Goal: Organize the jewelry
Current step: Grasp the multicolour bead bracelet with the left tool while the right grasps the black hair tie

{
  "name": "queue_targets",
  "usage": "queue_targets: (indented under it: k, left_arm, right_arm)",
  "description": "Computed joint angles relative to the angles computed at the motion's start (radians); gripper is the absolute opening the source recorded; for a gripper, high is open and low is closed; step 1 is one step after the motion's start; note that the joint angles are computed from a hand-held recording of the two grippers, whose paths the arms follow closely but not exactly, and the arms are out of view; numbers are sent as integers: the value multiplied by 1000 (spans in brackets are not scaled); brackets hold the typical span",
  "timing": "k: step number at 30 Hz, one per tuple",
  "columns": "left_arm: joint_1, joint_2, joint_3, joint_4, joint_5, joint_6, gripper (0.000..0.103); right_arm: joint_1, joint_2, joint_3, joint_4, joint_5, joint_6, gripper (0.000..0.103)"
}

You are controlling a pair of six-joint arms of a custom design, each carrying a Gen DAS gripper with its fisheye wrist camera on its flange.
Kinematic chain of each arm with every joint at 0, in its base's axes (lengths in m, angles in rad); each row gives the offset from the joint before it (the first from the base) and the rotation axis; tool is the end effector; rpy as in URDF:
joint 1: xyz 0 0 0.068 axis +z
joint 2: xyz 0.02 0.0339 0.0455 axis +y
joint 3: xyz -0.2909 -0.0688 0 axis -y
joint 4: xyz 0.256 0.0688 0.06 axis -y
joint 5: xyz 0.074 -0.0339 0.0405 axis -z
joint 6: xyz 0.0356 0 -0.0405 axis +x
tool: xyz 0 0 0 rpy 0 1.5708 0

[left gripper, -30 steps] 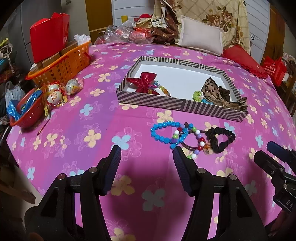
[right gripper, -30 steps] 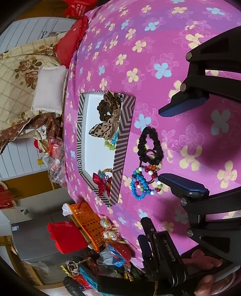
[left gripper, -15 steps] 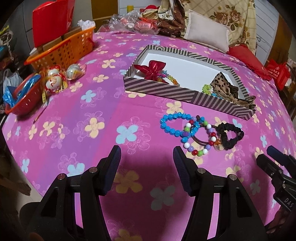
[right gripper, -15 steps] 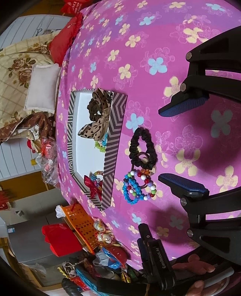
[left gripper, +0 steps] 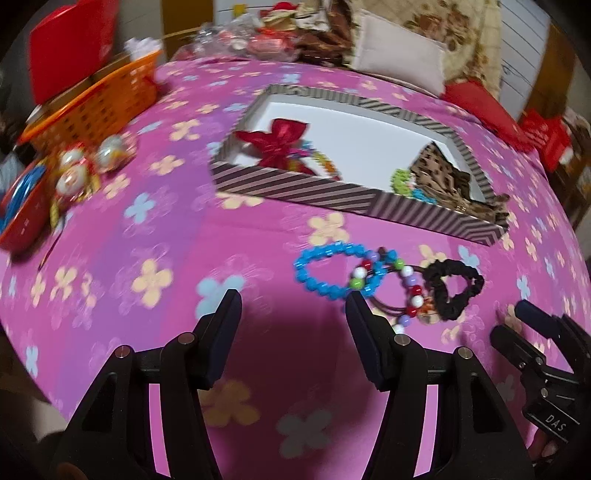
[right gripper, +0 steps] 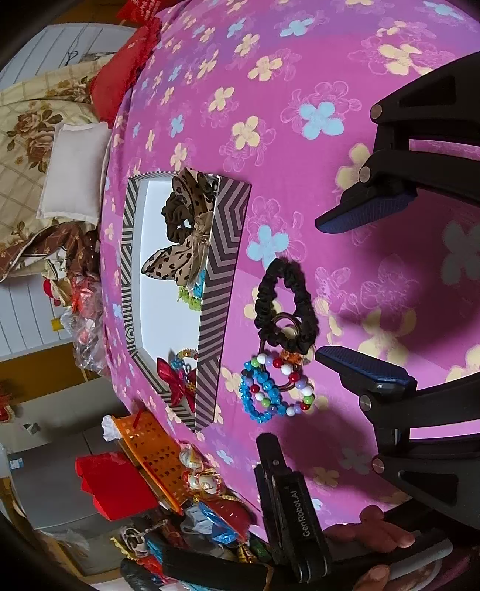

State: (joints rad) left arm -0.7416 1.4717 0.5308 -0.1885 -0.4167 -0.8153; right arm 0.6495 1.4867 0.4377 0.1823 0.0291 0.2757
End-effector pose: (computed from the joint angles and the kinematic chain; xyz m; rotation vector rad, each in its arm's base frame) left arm 0.1838 -0.1488 0.1351 -0.2141 2.5352 -0.0178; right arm 0.1966 0.1480 0.1278 -0.4466 2.4328 0.3733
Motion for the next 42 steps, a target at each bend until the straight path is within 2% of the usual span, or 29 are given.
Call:
queue_targets:
  k: [6,11,19,20,23,25,28,34,38,42]
  left_arm:
    - [9,81,57,52,26,115,58]
    - [41,126,84,72,64,163,58]
    - [85,181,97,125,130,222,57]
    - [89,186,98,132,137,225,56]
    - [92,202,103,146,138,236,43]
    - [100,203,101,165,176,255,28]
    - [98,201,101,180,205,274,12]
    - [103,157,70,193,252,265,8]
    - [106,51,20,182,270,254,8]
    - [89,-79,-7,120,245,241,8]
  right_arm:
    - [-26,43,21,25,-17,-26,61]
    - [-43,112,71,49,-12,-55,61]
    - [-53,250,155,46,7,-86,41]
    - [-49,250,149,63,19,-88,37]
    - [-40,255,146,74,49,-103,27]
    - [-38,255,142,78,63,-114,21]
    - [-51,245,129,86,42,-111,9]
    - [-57,193,73,120,19,-94,7]
    - [-49,118,45,106,21,-88,7]
    - [-27,42,31,73,33,-79,7]
